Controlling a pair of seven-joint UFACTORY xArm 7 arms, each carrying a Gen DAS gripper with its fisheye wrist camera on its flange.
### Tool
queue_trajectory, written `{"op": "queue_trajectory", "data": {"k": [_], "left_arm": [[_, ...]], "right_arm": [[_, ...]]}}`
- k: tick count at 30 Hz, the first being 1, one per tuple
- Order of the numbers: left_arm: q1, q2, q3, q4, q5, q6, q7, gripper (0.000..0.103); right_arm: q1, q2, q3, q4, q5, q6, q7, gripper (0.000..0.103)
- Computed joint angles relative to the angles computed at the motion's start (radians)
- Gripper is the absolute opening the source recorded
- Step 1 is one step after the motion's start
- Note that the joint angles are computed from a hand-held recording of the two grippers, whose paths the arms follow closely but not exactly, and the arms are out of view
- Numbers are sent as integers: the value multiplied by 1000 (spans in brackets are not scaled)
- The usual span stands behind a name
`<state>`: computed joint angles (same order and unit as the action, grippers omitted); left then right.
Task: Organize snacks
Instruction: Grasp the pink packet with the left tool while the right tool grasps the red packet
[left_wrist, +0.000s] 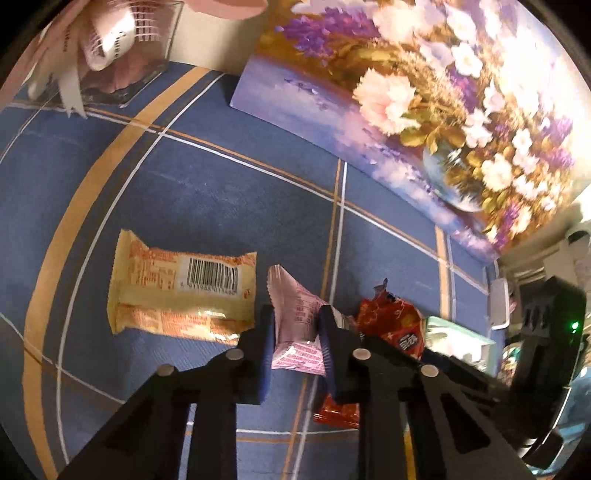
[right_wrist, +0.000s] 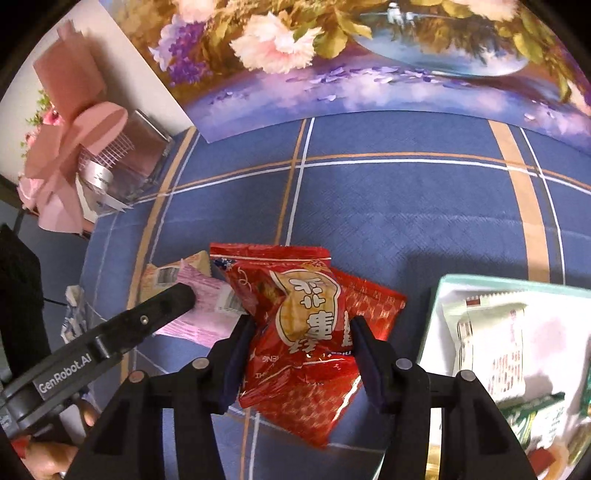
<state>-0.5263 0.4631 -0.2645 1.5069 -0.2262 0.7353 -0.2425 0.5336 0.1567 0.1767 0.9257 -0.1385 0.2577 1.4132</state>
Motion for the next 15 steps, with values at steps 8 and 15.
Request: {"op": "queue_trajectory", "data": {"k": [8,15], "left_arm": [[6,-102,-21,-127,-59,-65,-10,15],[-1,-221,-31,-270,-93,-151,-18,12]], "right_arm": [[25,-99,0,-55,-148,4,202,56],[4,-170,56,-84,-307,46,452,56]]}}
